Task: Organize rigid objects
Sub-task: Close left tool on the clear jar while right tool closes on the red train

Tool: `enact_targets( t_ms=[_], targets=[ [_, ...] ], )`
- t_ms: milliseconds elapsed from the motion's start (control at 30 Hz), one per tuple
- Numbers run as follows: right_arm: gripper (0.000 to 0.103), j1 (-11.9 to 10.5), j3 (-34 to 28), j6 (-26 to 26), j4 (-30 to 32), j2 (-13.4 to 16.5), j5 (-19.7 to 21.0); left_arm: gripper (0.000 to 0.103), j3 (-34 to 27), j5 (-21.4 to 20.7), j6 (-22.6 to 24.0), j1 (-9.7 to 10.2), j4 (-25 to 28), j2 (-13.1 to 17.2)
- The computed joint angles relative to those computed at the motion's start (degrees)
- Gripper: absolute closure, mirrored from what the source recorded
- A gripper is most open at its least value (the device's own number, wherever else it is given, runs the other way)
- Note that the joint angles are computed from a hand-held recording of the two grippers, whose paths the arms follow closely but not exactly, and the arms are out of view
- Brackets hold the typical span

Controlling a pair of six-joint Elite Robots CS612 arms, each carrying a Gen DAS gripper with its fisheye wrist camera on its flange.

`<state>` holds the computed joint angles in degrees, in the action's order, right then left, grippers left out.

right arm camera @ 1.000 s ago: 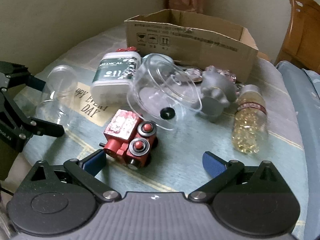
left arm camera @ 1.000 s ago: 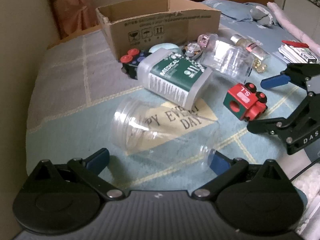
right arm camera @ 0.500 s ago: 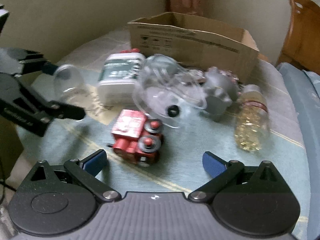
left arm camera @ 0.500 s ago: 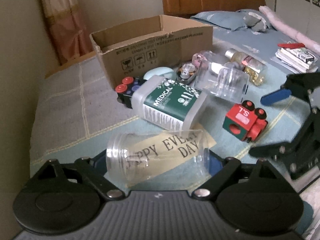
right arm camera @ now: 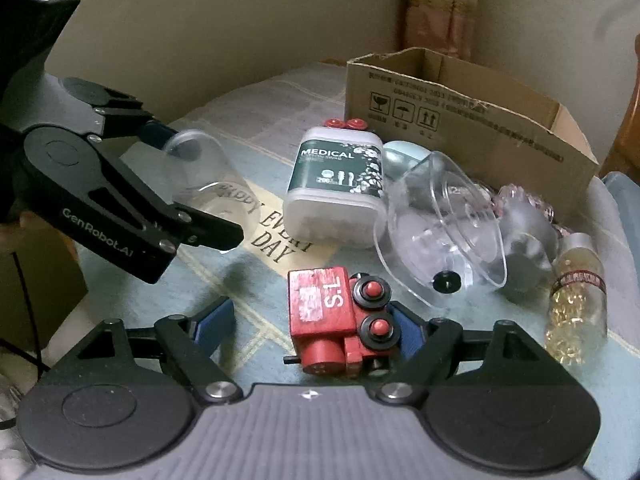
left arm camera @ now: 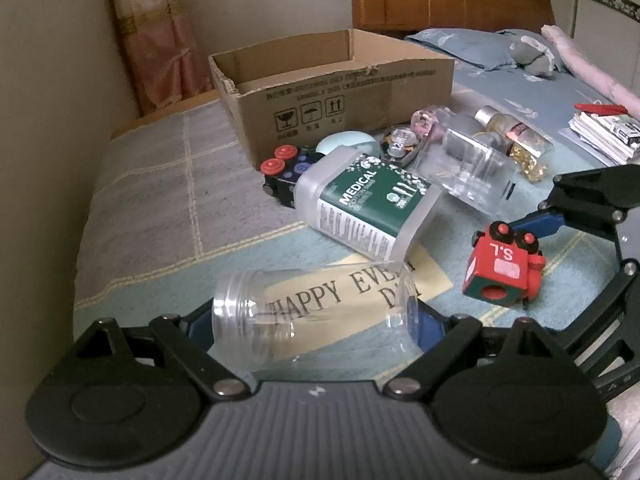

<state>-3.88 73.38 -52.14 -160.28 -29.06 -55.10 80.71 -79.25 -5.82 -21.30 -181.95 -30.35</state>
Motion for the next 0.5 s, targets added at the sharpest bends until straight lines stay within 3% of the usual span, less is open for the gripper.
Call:
enact_targets(
  t_ms=[333, 500],
  targets=[
    [0.046, 0.0, 0.7, 2.8, -2.9, -0.4, -2.4, 0.011, -0.1, 0.9, 0.0, -0.23, 0.7, -0.1],
    [0.049, 0.0, 0.6, 3.3, -3.5, -0.5, -3.2, 0.011, 0.1, 0.8, -0.5, -0.3, 1.6, -0.6]
  ],
)
